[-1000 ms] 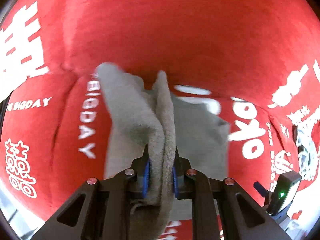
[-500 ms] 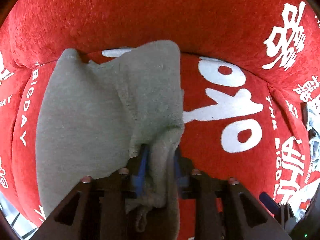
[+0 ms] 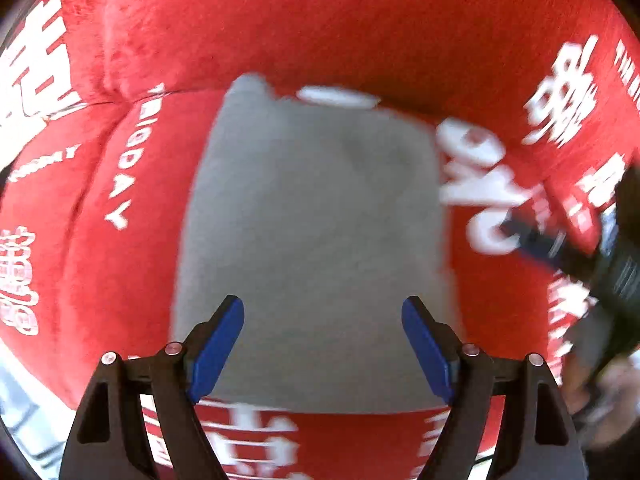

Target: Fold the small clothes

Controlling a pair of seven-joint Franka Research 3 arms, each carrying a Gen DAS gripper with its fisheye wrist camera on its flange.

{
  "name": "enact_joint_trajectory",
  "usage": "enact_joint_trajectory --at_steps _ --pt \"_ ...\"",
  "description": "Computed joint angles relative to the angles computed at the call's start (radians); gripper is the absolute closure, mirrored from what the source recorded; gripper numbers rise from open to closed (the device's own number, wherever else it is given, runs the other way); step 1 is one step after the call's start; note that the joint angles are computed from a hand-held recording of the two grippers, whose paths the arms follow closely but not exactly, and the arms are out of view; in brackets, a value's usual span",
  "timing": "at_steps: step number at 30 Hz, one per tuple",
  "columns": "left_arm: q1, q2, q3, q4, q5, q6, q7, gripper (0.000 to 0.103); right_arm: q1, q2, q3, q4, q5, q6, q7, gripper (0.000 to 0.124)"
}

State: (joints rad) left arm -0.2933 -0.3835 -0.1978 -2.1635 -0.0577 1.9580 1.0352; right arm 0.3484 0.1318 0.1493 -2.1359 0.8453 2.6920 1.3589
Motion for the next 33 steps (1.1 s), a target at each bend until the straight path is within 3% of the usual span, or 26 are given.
enact_joint_trajectory --at_steps 5,7,8,9,10,12,14,16,18,19,21,25,30,33 --pt "0.014 -0.053 0.015 -0.111 0.012 0.008 -0.003 0.021 -0.006 0.151 0.037 0.166 0.034 -0.052 -0.021 0.027" --pt "0.013 -0.073 0.021 -0.146 0.026 0.004 0.026 0.021 -0.002 0.207 0.046 0.231 0.035 -0.078 -0.019 0.066" --pt "0.013 -0.080 0.018 -0.159 0.038 0.000 0.033 0.021 0.004 0.237 0.042 0.269 -0.048 -0.104 0.047 0.097" --pt "0.014 -0.081 0.015 -0.166 0.053 -0.012 0.041 0.021 0.025 0.235 0.025 0.272 -0.075 -0.096 0.066 0.097" --pt "0.012 -0.089 0.021 -0.181 0.054 -0.020 0.056 0.021 0.023 0.222 0.043 0.261 -0.054 -0.033 0.027 0.102" --pt "0.015 -0.115 0.043 -0.221 0.025 -0.010 0.069 0.011 0.082 0.209 -0.009 0.249 -0.209 0.018 0.132 0.101" --pt "0.025 -0.133 0.061 -0.240 -0.009 -0.004 0.054 0.009 0.120 0.219 -0.064 0.266 -0.377 -0.050 0.285 0.097" --pt "0.033 -0.133 0.059 -0.224 -0.016 -0.021 0.044 0.009 0.099 0.191 -0.050 0.229 -0.396 -0.067 0.314 0.081" --pt "0.030 -0.143 0.056 -0.204 -0.017 -0.020 0.049 0.009 0.115 0.098 -0.059 0.116 -0.471 -0.014 0.374 0.049" --pt "0.024 -0.148 0.062 -0.194 -0.033 -0.012 0.062 0.009 0.115 0.055 -0.051 0.064 -0.484 0.013 0.389 0.046" --pt "0.017 -0.146 0.071 -0.175 -0.061 0.006 0.082 0.009 0.105 -0.023 -0.021 -0.023 -0.454 0.028 0.388 0.046" --pt "0.035 -0.078 0.065 -0.135 -0.061 0.003 0.071 0.009 0.111 -0.086 0.014 -0.091 -0.385 -0.047 0.395 0.046" --pt "0.063 -0.038 0.084 -0.118 -0.128 -0.021 0.043 0.009 0.130 -0.052 0.033 -0.059 -0.309 -0.079 0.405 0.044" --pt "0.074 -0.041 0.089 -0.121 -0.130 -0.005 0.063 0.009 0.146 0.020 0.027 0.008 -0.395 -0.141 0.456 0.044"
